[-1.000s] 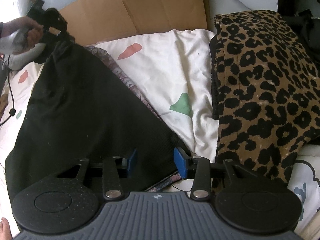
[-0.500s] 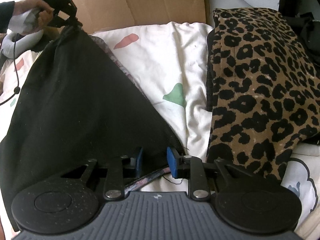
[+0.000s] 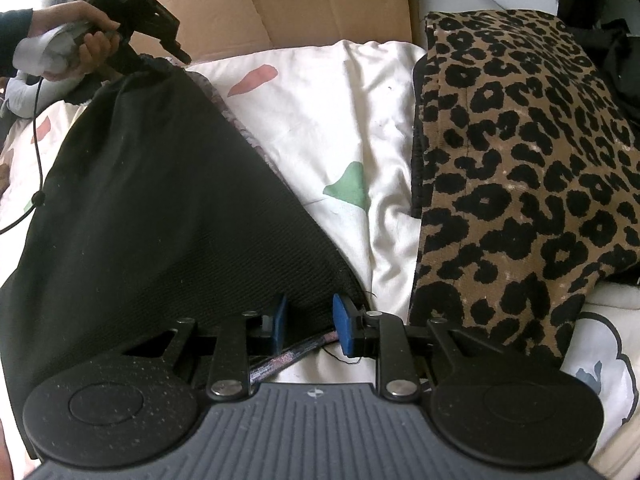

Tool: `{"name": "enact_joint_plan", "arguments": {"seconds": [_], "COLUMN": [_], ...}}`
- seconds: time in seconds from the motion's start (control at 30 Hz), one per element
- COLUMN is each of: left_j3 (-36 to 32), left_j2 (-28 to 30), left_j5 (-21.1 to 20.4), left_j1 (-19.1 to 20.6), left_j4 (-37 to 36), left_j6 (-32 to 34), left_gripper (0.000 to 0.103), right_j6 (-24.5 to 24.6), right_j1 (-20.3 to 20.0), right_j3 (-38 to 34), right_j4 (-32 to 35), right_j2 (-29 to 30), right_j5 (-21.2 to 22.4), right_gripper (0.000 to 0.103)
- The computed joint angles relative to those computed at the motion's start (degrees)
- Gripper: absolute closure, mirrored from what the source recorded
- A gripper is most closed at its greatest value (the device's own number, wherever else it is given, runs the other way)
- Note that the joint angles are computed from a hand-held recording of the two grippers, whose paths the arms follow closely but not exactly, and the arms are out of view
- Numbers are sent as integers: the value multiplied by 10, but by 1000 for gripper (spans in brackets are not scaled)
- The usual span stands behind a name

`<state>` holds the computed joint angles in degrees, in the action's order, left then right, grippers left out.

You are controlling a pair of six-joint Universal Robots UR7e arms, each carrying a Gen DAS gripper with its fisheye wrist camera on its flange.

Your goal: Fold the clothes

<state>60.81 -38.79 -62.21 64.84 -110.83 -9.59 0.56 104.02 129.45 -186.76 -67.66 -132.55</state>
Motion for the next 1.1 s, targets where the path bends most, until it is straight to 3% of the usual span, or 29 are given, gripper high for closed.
{"name": "enact_joint_plan", "arguments": {"seconds": [0.07, 0.17, 0.27, 0.53, 0.7, 0.8, 0.97, 1.03, 1.1], "left_j3": [10, 18, 17, 5, 29, 47, 58, 58, 59], "left_j2": [-2, -2, 0, 4, 3, 2, -2, -3, -4], "left_j5": [13, 20, 31, 19, 11, 9, 6, 3, 2], "left_j1": [-5, -9, -18, -24, -16, -13, -13, -13, -15], "left_j4": [6, 9, 11, 2, -37, -58, -65, -62, -59], "left_j6": [-8, -18, -8, 9, 3, 6, 15, 16, 22], "left_gripper": [65, 90, 99, 101, 101, 100, 99, 94, 92], "right_j6": [0, 1, 4, 23, 29, 58, 57, 54, 57], "right_j1": [-1, -2, -4, -4, -4, -1, 8, 11, 8], "right_j3": [1, 1, 2, 3, 6, 5, 20, 23, 23], "right_j4": [-3, -6, -5, 13, 24, 48, 3, -14, -25], "right_j2": [0, 0, -3, -12, -20, -33, -48, -50, -47], "right_j5": [1, 2, 7, 8, 9, 7, 1, -6, -8], "right_gripper": [72, 72, 73, 77, 77, 77, 71, 63, 62]}}
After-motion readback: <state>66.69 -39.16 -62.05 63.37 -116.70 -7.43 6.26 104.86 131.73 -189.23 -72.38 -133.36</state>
